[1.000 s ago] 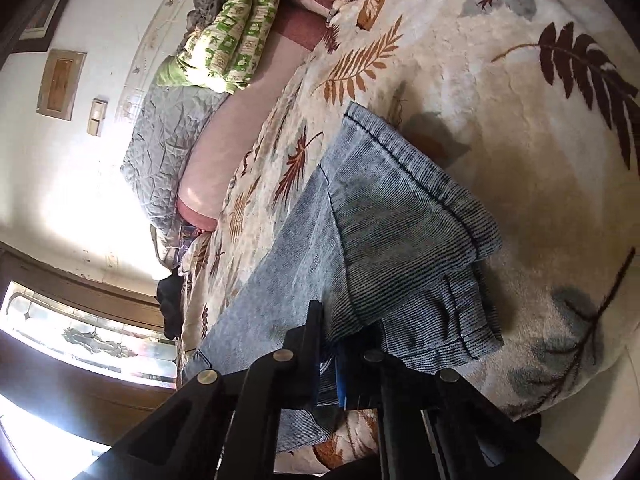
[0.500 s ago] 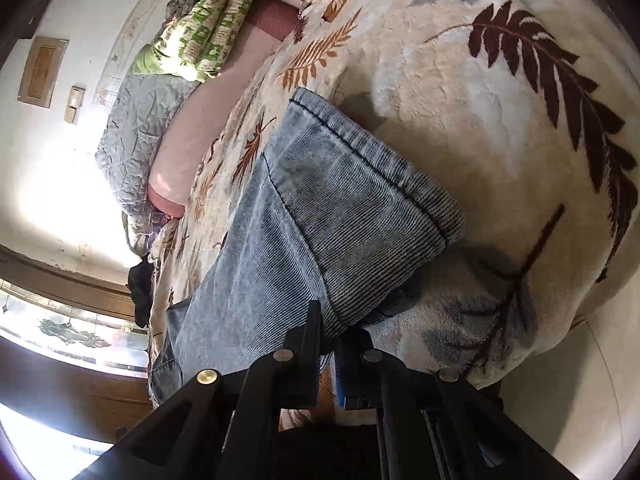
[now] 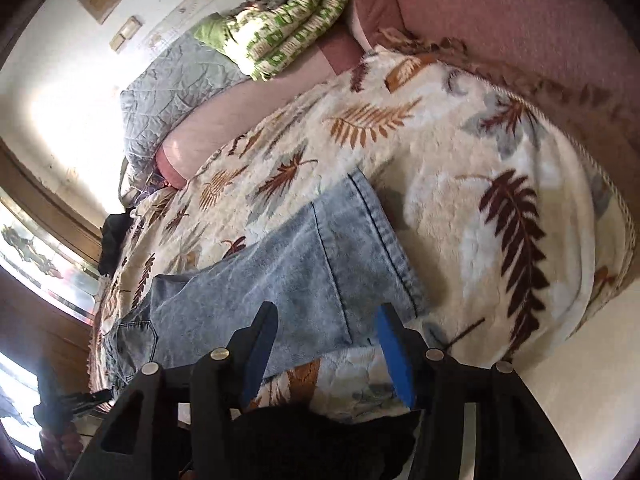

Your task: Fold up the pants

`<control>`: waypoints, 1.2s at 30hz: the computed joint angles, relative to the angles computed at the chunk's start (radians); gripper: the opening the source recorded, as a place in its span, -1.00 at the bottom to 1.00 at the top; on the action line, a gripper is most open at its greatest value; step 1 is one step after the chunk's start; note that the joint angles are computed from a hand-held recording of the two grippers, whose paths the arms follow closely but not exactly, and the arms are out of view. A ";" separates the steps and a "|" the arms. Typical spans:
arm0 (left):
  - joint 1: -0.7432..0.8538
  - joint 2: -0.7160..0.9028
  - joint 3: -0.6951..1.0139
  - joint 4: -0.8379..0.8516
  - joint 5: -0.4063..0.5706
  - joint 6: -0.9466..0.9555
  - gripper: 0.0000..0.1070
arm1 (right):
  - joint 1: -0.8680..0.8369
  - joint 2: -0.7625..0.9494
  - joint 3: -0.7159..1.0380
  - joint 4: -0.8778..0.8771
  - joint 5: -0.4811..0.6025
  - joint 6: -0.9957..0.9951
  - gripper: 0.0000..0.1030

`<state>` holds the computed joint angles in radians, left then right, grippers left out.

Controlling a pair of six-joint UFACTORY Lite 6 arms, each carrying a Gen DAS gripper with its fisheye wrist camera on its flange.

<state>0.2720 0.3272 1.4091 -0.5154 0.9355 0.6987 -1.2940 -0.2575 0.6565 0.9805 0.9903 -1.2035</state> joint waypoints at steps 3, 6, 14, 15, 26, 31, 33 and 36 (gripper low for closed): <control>-0.098 0.036 0.007 0.003 -0.174 -0.019 -0.75 | 0.159 0.019 0.009 0.058 -0.088 0.018 -0.15; -0.173 0.142 0.064 0.088 -0.319 -0.089 -0.75 | 0.369 0.050 0.003 0.113 -0.257 0.026 -0.15; -0.289 0.408 0.324 0.430 -0.406 -0.436 -0.75 | 0.705 0.432 0.224 0.064 -0.581 0.123 -0.18; -0.301 0.428 0.347 0.470 -0.408 -0.483 -0.76 | 0.714 0.481 0.268 0.026 -0.596 0.171 -0.18; -0.341 0.447 0.339 0.660 -0.452 -0.635 -0.76 | 0.783 0.632 0.483 -0.305 -0.651 0.599 -0.21; -0.285 0.255 0.140 0.354 -0.452 -0.378 -0.76 | 0.798 0.478 0.386 -0.100 -0.553 0.436 -0.17; -0.281 0.153 0.011 0.233 -0.476 -0.263 -0.74 | 0.870 0.471 0.390 -0.051 -0.525 0.414 -0.17; -0.298 0.054 -0.138 0.083 -0.478 -0.078 -0.74 | 1.026 0.521 0.439 -0.022 -0.532 0.423 -0.17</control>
<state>-0.0256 0.3809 1.2708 -0.4327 0.4577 0.6211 -0.2683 0.2636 1.0952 0.9583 0.4586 -0.7801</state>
